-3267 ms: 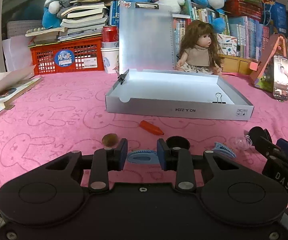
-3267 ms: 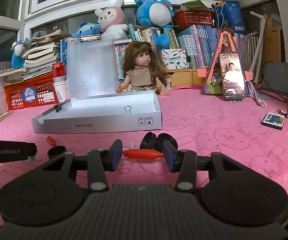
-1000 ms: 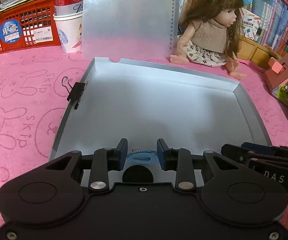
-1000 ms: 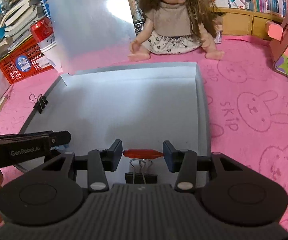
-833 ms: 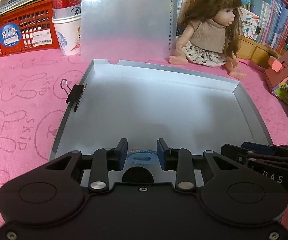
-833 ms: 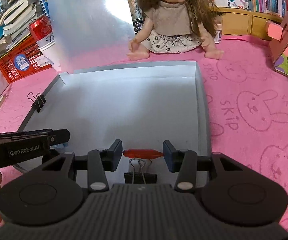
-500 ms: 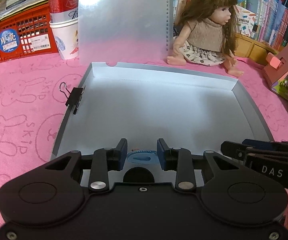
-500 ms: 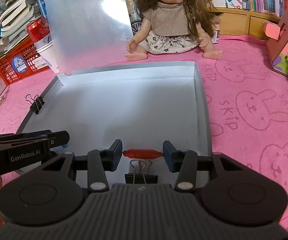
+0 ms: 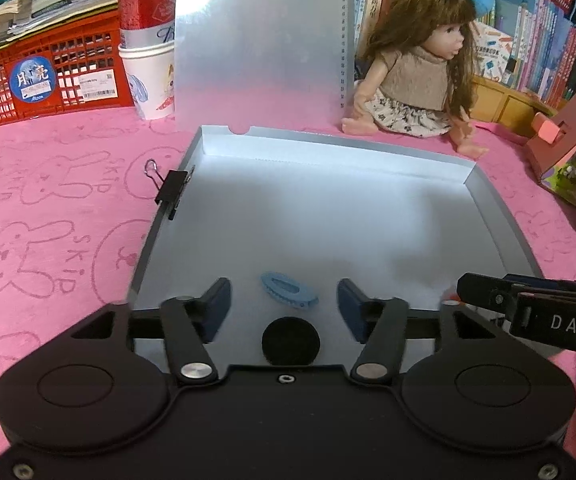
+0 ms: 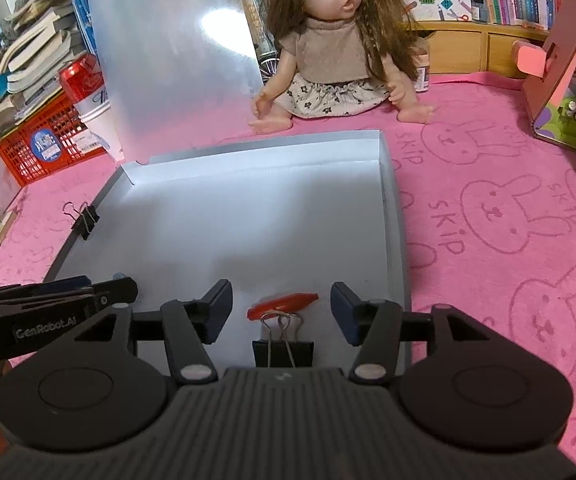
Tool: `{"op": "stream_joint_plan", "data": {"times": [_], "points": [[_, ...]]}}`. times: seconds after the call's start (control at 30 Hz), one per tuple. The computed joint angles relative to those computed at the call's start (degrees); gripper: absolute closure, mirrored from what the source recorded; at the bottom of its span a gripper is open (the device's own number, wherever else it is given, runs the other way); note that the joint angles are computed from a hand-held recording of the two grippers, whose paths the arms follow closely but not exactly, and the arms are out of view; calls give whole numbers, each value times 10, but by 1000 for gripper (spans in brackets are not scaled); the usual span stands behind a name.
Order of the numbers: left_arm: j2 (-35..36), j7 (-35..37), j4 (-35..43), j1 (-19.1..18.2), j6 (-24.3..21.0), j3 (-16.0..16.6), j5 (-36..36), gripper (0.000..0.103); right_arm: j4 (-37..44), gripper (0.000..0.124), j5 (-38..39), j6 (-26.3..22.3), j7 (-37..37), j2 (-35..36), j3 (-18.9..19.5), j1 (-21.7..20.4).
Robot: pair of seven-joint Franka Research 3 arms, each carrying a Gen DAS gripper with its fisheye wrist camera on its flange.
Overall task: Organize rigid objects
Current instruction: 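Open the left tool to drop the claw clip while the right tool drops the red handle, then withdraw both open tools from the box toward the loose items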
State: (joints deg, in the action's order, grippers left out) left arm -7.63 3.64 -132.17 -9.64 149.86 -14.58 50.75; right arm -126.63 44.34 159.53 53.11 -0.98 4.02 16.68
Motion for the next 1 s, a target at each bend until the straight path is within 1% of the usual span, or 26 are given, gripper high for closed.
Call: {"op": "stream_joint_plan", "data": {"times": [0.03, 0.13, 0.17, 0.23, 0.37, 0.47, 0.6, 0.73, 0.83, 1.0], "points": [[-7, -5, -6, 0, 4, -1, 2, 38, -5, 50, 5, 3, -6, -5, 0, 0], [-27, -13, -22, -1, 11, -6, 7, 35, -21, 44, 20, 19, -37, -21, -1, 4], [-32, -14, -25, -1, 9, -9, 10, 34, -27, 41, 29, 26, -50, -28, -2, 7], [-47, -21, -33, -1, 3, -17, 21, 32, -39, 39, 52, 33, -79, -42, -7, 12], [-80, -61, -52, 1, -18, -41, 72, 26, -59, 36, 100, 41, -127, -68, -19, 23], [-104, -84, -66, -1, -24, -53, 98, 24, -78, 34, 142, 53, -172, -89, -28, 35], [-131, -96, -84, -10, -26, -65, 111, 23, -104, 31, 200, 72, -242, -118, -40, 55], [-152, -113, -101, -18, -34, -81, 120, 22, -130, 26, 266, 77, -313, -149, -53, 73], [-170, -126, -116, -26, -36, -91, 126, 21, -146, 22, 310, 79, -361, -170, -58, 81], [-197, -148, -138, -39, -44, -109, 135, 20, -173, 21, 385, 83, -437, -201, -56, 83]]}}
